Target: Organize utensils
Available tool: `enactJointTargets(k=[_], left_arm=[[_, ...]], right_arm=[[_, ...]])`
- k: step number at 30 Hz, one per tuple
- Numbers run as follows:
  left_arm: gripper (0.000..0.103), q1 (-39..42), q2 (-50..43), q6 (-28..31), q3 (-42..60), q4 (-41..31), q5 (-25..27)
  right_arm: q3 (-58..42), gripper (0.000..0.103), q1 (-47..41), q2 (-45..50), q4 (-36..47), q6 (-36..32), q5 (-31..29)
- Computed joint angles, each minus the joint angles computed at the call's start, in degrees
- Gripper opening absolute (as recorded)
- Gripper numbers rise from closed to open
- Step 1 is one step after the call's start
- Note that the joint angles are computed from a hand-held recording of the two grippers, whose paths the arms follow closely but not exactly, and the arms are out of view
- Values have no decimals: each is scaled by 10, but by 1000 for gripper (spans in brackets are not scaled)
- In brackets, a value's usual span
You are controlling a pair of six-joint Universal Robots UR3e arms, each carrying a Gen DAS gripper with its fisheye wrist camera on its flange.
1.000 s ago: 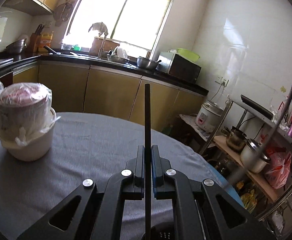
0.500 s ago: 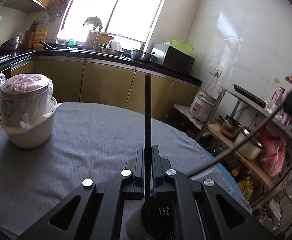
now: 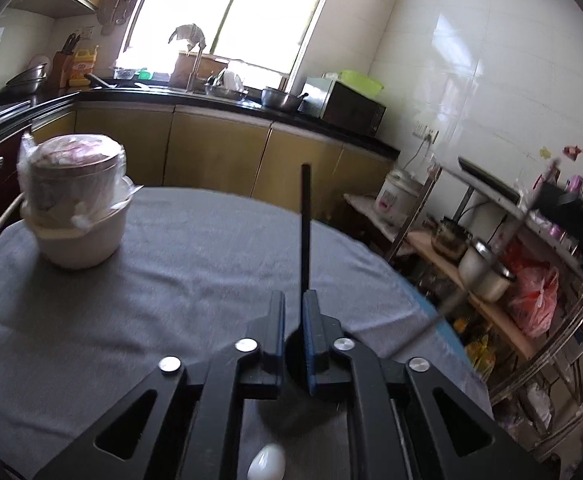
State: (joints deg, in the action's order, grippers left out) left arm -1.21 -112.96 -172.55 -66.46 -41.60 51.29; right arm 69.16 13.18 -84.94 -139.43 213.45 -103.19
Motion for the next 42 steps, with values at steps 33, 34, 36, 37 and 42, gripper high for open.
enactJointTargets(k=[33,34,36,37,42], left_arm=[[71,487,800,419,-614,-472,2],[71,490,805,417,-620,-469,3],[71,482,801,403,-632,-446,13],[71,477,801,396,-638,-433,17],[71,431,777,344,-669,-334,52]], right_arm=[[454,58,247,-79,-222,205,23],[457,58,255,-71,-242,205,14],[461,58,260,-64,-257,203,2],[465,58,262,-58,-267,205,-4],[491,58,255,-63,-279,223,-8]])
